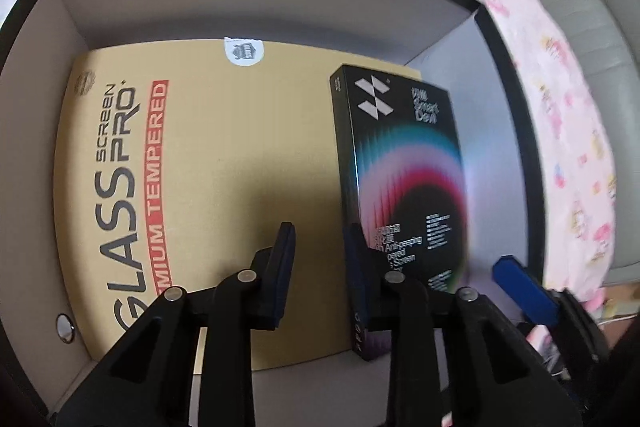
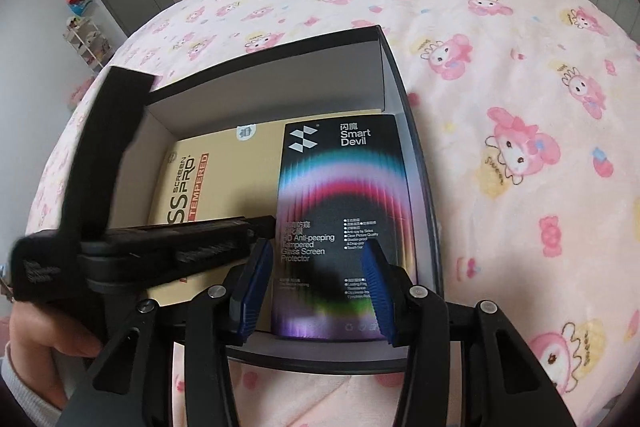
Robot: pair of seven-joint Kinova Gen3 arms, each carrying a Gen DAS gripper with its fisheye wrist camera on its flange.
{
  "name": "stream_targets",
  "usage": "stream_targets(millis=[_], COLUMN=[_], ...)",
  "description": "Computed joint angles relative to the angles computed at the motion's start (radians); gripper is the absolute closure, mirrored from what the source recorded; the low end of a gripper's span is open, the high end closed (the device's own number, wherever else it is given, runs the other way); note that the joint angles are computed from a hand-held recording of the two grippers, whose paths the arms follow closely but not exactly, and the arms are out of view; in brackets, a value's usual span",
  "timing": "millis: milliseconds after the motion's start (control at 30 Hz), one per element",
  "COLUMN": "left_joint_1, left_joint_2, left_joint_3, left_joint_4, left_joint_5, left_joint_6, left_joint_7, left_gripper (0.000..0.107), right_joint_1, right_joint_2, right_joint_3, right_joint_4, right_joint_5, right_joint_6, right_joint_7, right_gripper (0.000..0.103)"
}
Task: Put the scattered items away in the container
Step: 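Lower the Smart Devil box into the shoebox beside the tan card, open left gripper, then withdraw the left gripper from the shoebox and move back over the items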
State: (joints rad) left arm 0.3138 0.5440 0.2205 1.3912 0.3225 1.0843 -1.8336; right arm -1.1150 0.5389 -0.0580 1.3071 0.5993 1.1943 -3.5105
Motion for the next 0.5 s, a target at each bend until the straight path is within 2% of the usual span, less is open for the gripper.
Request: stream_targets(millis=[100, 200, 300, 400, 467, 500], left_joint_1=[-0.036, -0.068, -0.093, -0.118, -0.15, -0.163], left_joint_2=[-0.058, -0.122, -0.188, -0.19, -0.196, -0.203], left_joint_3=[0.013, 0.02, 0.013, -0.005, -0.008, -0.009], left_joint_4=[0.07, 0.134, 0.182, 0.137, 0.094, 0.089], left_joint_5=[0.03, 0.071, 0.099, 0.1, 0.119, 0.129], left_joint_6=[-0.065, -0.126, -0.191, -0.223, -0.227, -0.239], left_joint_7=[-0.065, -0.123, -0.172, -0.2, -0.223, -0.236], left_gripper=[0.075, 0.06, 0.054, 0.04, 0.031, 0.026], right_joint_1=[0.003, 0.002, -0.006, -0.03, -0.05, -0.056], right_joint_2=[-0.001, 0.008, 0.025, 0.046, 0.06, 0.067], right_joint_3=[-0.002, 0.0, 0.007, 0.022, 0.036, 0.041], right_joint_4=[0.005, -0.016, -0.061, -0.142, -0.199, -0.23], right_joint_5=[-0.002, -0.002, 0.001, 0.015, 0.032, 0.039], right_joint_6=[-0.012, -0.001, 0.036, 0.118, 0.175, 0.204], right_joint_7=[-0.002, 0.01, 0.033, 0.06, 0.074, 0.086], right_gripper=[0.061, 0.061, 0.06, 0.055, 0.049, 0.042])
